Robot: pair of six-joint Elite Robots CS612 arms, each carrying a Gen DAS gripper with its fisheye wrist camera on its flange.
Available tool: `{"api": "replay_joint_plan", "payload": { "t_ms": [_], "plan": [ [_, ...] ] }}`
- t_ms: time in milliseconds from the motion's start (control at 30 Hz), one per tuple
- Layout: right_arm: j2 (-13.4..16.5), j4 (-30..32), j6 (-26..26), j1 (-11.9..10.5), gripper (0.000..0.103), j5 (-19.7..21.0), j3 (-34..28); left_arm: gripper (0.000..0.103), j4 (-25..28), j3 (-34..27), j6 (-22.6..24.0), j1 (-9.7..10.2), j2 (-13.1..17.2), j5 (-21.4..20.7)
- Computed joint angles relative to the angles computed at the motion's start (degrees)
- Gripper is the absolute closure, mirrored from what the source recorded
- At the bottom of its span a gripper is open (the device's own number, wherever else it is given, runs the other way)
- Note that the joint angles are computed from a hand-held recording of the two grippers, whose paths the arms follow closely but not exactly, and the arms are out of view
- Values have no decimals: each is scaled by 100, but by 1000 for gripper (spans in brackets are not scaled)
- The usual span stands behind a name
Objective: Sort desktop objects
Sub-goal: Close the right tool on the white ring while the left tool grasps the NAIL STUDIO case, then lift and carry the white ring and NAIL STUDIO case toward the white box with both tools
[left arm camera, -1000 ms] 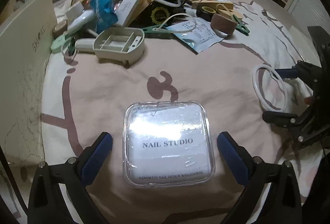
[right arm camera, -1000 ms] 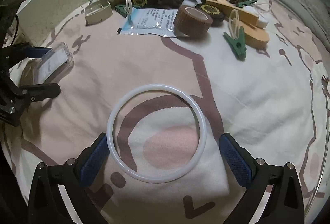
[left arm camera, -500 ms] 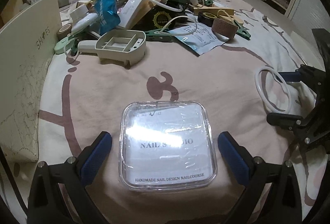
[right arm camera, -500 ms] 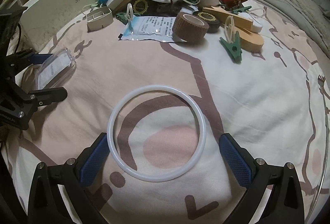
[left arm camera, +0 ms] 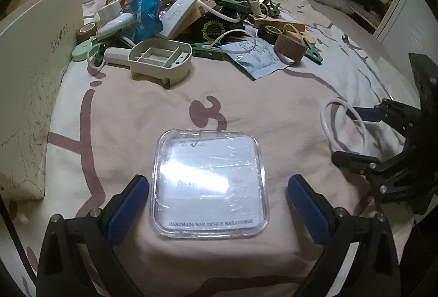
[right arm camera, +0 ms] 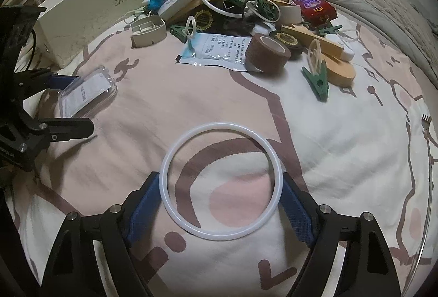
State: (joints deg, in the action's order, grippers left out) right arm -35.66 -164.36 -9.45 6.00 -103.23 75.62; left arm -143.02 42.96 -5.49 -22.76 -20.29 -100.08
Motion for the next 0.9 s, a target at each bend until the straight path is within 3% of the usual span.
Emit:
{"api": "replay_joint_plan", "payload": {
  "t_ms": [300,600,900],
  "plan": [
    [-49,-129,-344,24,19,-47,75,27,32,-9,-136,17,-11,112],
    [-37,-205,-499,48,19,-99,24,28,-27,42,-143,15,-53,138],
    [-109,-610,-301,71,19,-35,15,28,-313,-15,-280,48,-56,132]
  ]
}}
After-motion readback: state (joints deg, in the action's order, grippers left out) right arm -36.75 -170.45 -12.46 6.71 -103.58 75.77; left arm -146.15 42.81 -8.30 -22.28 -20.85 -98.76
